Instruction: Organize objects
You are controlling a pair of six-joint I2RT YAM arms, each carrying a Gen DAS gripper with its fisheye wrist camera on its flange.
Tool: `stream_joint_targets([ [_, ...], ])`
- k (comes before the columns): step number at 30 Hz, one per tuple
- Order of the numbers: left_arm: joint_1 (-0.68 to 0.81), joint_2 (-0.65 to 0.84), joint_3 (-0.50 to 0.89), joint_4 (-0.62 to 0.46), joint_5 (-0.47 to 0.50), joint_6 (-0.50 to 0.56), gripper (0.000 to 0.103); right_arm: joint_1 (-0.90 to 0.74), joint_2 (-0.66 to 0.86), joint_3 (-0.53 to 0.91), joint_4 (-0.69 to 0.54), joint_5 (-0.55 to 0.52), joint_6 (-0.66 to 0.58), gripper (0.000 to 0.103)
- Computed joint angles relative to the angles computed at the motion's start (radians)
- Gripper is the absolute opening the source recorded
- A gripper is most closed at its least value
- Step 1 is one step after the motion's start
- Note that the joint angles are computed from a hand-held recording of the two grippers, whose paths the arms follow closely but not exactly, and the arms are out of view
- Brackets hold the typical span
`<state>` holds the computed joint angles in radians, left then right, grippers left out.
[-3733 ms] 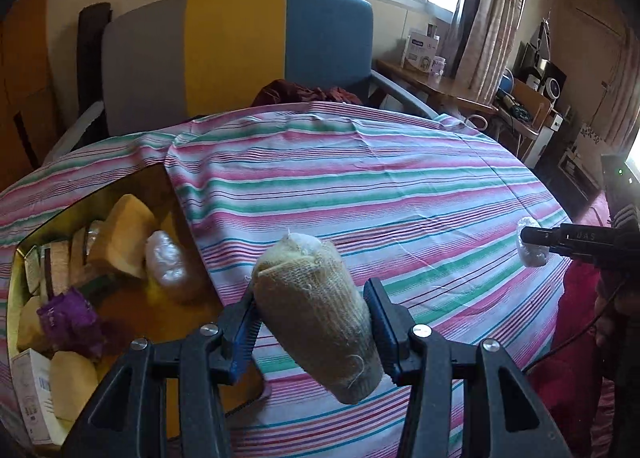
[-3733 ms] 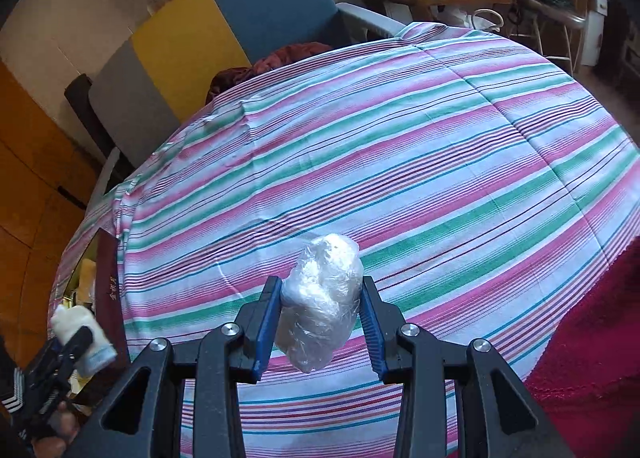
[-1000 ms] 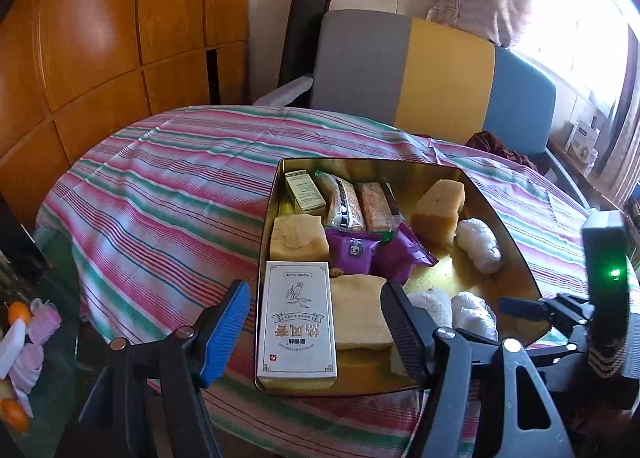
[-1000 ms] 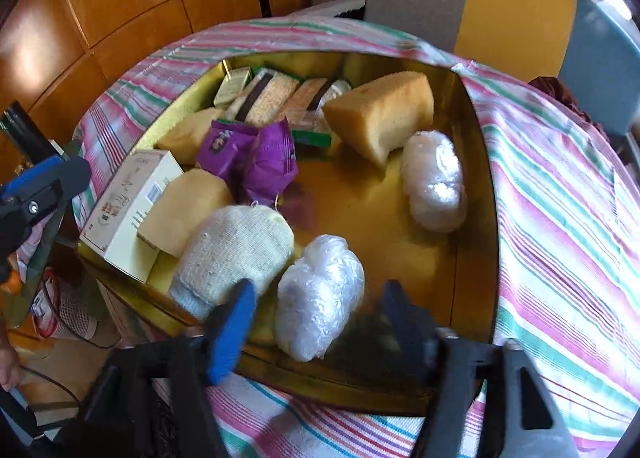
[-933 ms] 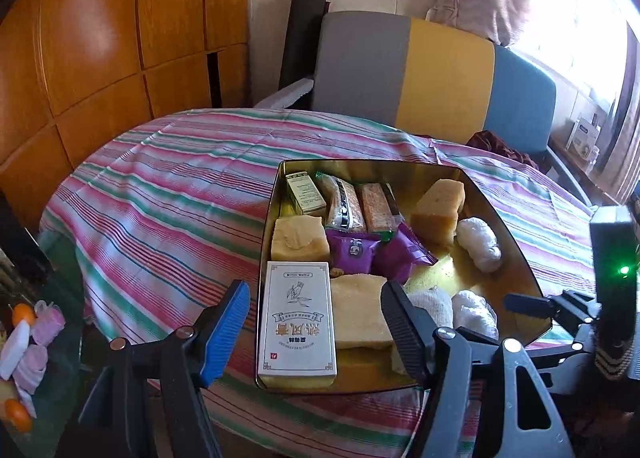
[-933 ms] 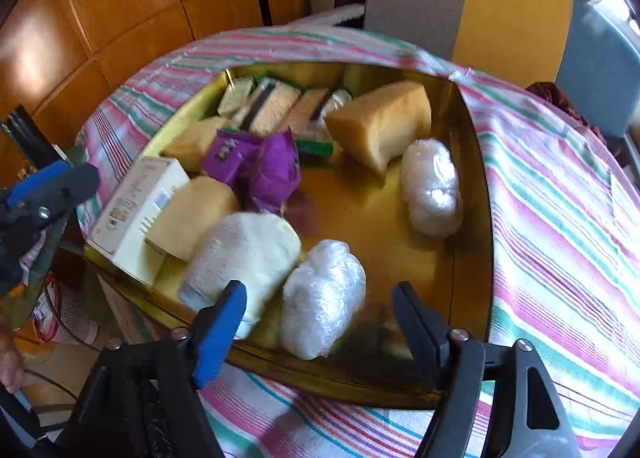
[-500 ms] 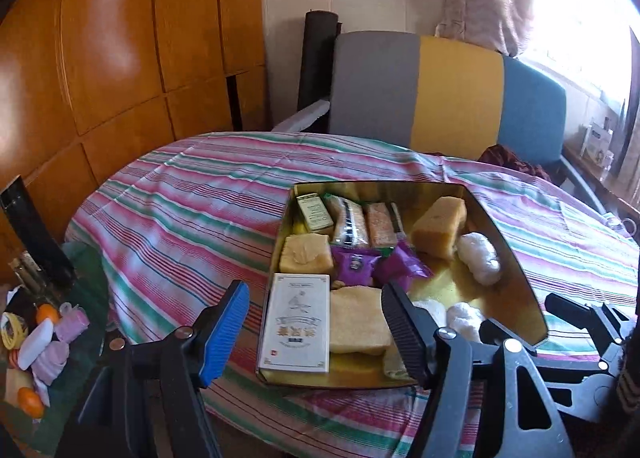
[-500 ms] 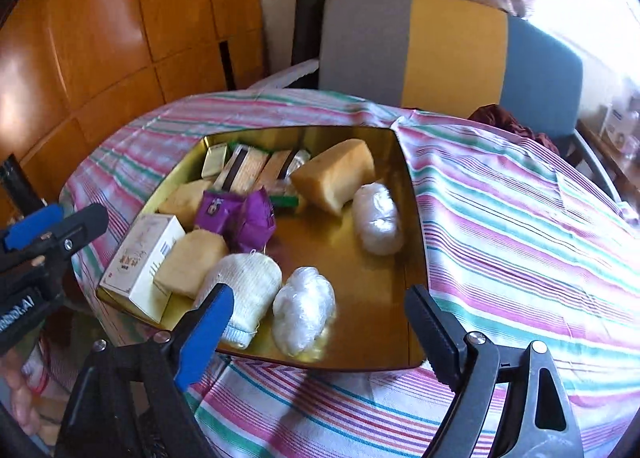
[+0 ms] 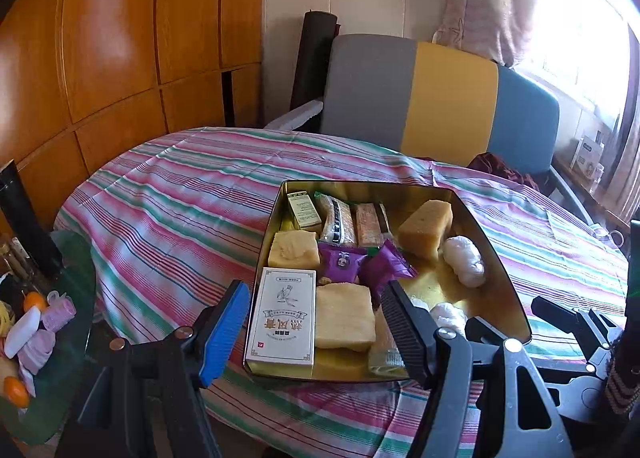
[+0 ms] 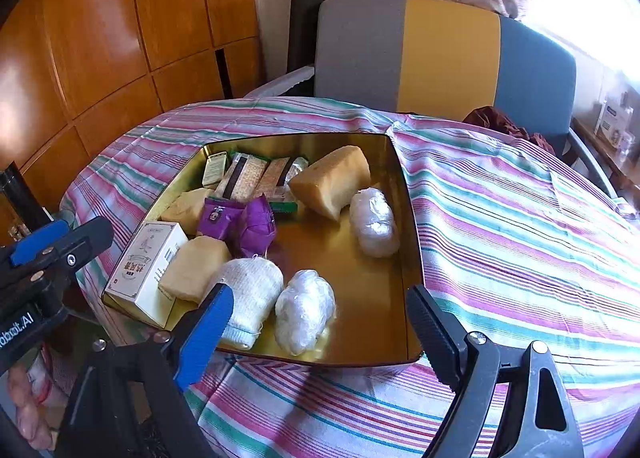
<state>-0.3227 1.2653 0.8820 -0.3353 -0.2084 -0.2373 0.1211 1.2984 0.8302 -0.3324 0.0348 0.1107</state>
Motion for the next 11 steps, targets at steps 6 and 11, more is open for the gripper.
stream_joint_targets([
  [6,0.004,-0.002,-0.014,0.025,-0.012,0.016,0.068,0.009,0.009,0.001,0.0,0.003,-0.003,0.088],
  [11,0.016,0.005,-0.013,0.031,-0.006,0.016,0.065,0.012,0.019,0.002,0.0,0.0,-0.008,0.088],
])
